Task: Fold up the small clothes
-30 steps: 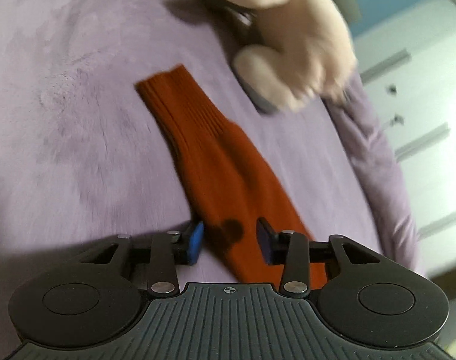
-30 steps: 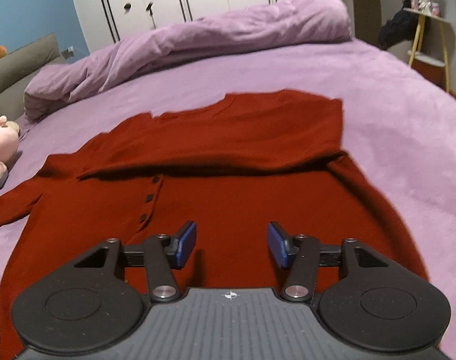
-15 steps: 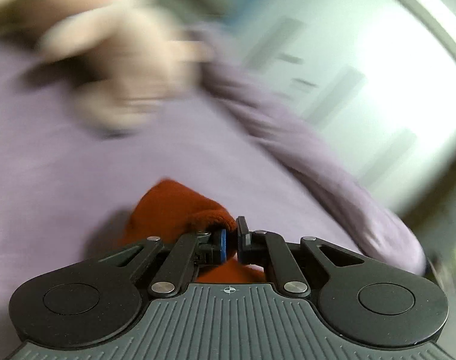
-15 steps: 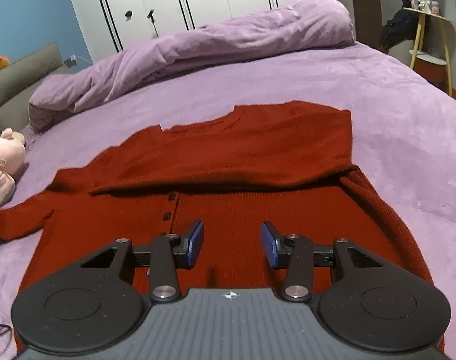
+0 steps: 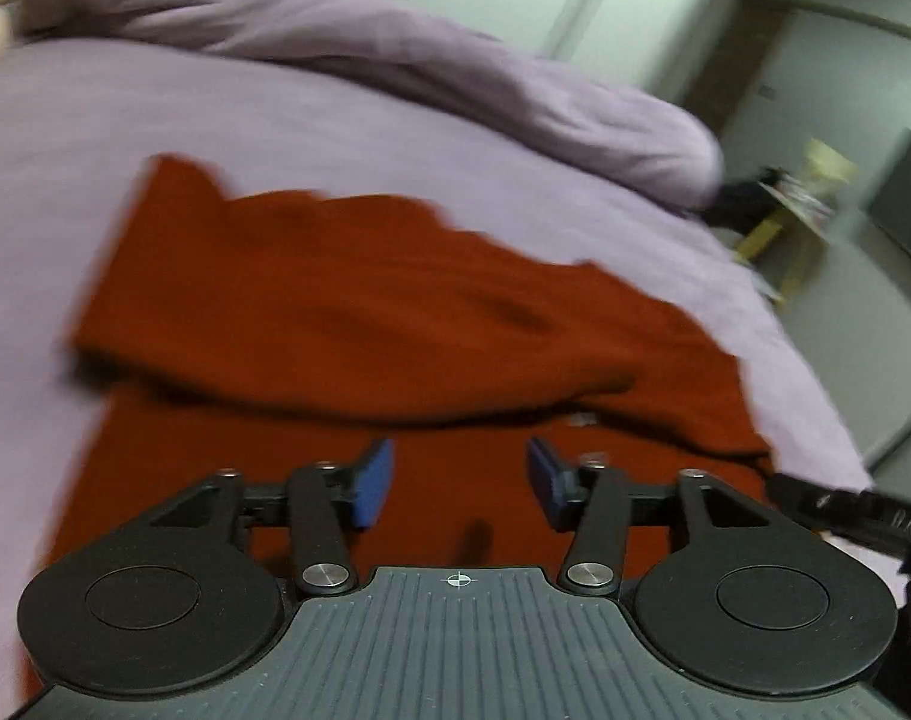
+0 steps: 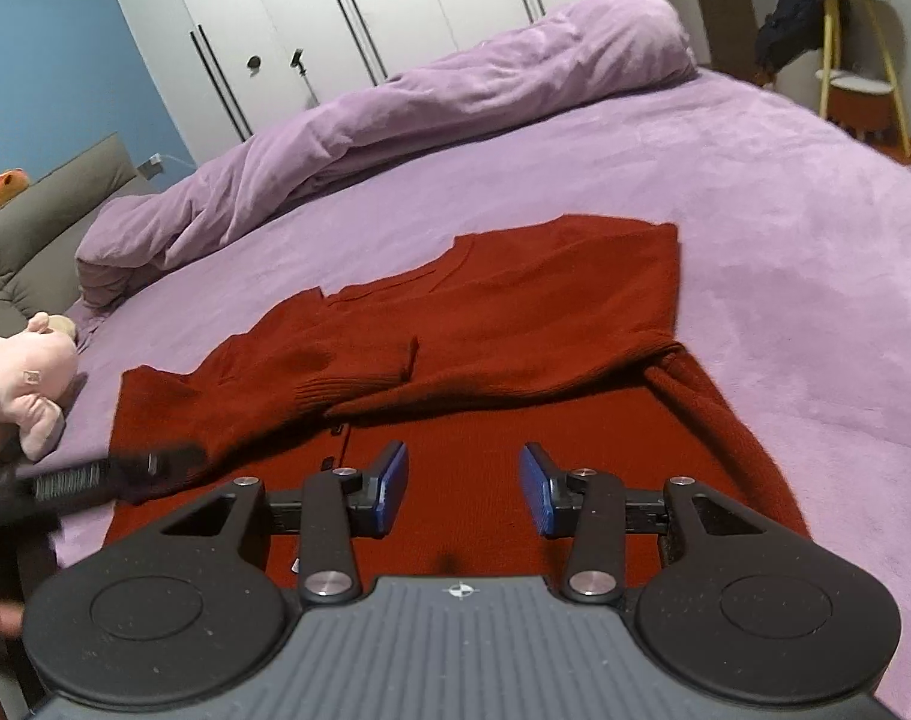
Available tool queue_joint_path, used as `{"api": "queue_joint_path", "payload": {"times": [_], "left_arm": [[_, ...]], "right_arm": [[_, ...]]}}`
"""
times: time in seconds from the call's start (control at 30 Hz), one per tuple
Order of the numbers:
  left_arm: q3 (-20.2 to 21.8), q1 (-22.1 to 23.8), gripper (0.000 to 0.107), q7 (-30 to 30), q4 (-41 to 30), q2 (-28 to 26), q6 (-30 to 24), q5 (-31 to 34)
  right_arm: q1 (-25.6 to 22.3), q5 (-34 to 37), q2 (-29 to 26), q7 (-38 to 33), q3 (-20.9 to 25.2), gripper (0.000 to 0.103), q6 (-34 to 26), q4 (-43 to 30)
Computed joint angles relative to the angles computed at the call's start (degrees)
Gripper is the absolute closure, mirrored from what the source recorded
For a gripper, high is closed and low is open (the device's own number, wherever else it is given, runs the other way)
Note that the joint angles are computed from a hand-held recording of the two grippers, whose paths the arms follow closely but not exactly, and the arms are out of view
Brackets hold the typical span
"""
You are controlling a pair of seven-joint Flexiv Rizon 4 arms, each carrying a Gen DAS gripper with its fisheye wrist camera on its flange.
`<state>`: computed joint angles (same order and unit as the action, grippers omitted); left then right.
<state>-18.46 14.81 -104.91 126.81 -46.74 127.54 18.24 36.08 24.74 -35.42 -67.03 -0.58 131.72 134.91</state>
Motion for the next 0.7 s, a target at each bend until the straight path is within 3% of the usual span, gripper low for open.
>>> {"api": "queue_joint_path", "payload": {"times": [0.1, 0.17, 0.27, 0.33, 0.37, 0.47, 0.53, 0.57, 0.6, 0.67, 0.7], "left_arm": [[6.2, -3.6, 0.047, 0.0, 3.9, 2.9, 2.0, -5.4], [7.5, -2.8, 0.046, 0.2, 4.2, 3.3, 1.5, -6.3], [7.0, 0.4, 0.045, -0.5, 5.4, 4.2, 0.4, -5.3], [5.9, 3.7, 0.045, -0.8, 5.9, 4.1, -0.1, -3.2], [5.6, 4.4, 0.045, -0.9, 6.0, 4.0, 0.0, -2.7], [5.7, 3.1, 0.045, -0.5, 5.0, 3.1, -0.2, -3.3], [5.9, 2.3, 0.045, 0.4, 4.3, 2.9, -1.0, -3.7], [6.3, 1.5, 0.045, 0.9, 3.7, 2.7, -1.0, -4.2], [6.6, 0.7, 0.045, 1.4, 3.1, 2.7, -1.2, -4.9], [7.1, -0.5, 0.045, 1.9, 2.2, 2.5, -1.3, -6.3], [7.0, -0.6, 0.044, 2.0, 1.8, 2.4, -1.3, -6.6]], "right_arm": [[-4.0, -5.8, -1.3, 1.0, 2.1, 0.056, -1.1, -2.2], [-6.0, -8.5, -3.3, 2.1, 2.7, 0.052, -0.7, -5.0], [-10.8, -12.9, -5.9, 6.8, 5.1, 0.05, -1.4, -9.7], [-15.1, -18.1, -8.1, 10.9, 7.4, 0.038, -2.1, -13.1], [-17.6, -21.5, -9.3, 13.0, 8.8, 0.034, -3.1, -14.7], [-24.9, -32.9, -12.8, 19.2, 13.3, 0.035, -7.9, -18.6], [-24.3, -35.8, -14.3, 21.0, 12.3, 0.051, -7.8, -19.9], [-21.6, -33.0, -14.0, 19.2, 10.4, 0.078, -8.0, -20.2], [-17.8, -31.1, -12.8, 18.7, 6.7, 0.094, -9.9, -20.2], [-12.3, -27.2, -10.4, 16.7, 1.6, 0.095, -12.8, -19.7], [-12.0, -26.0, -9.9, 15.8, 1.4, 0.096, -10.5, -19.0]]}}
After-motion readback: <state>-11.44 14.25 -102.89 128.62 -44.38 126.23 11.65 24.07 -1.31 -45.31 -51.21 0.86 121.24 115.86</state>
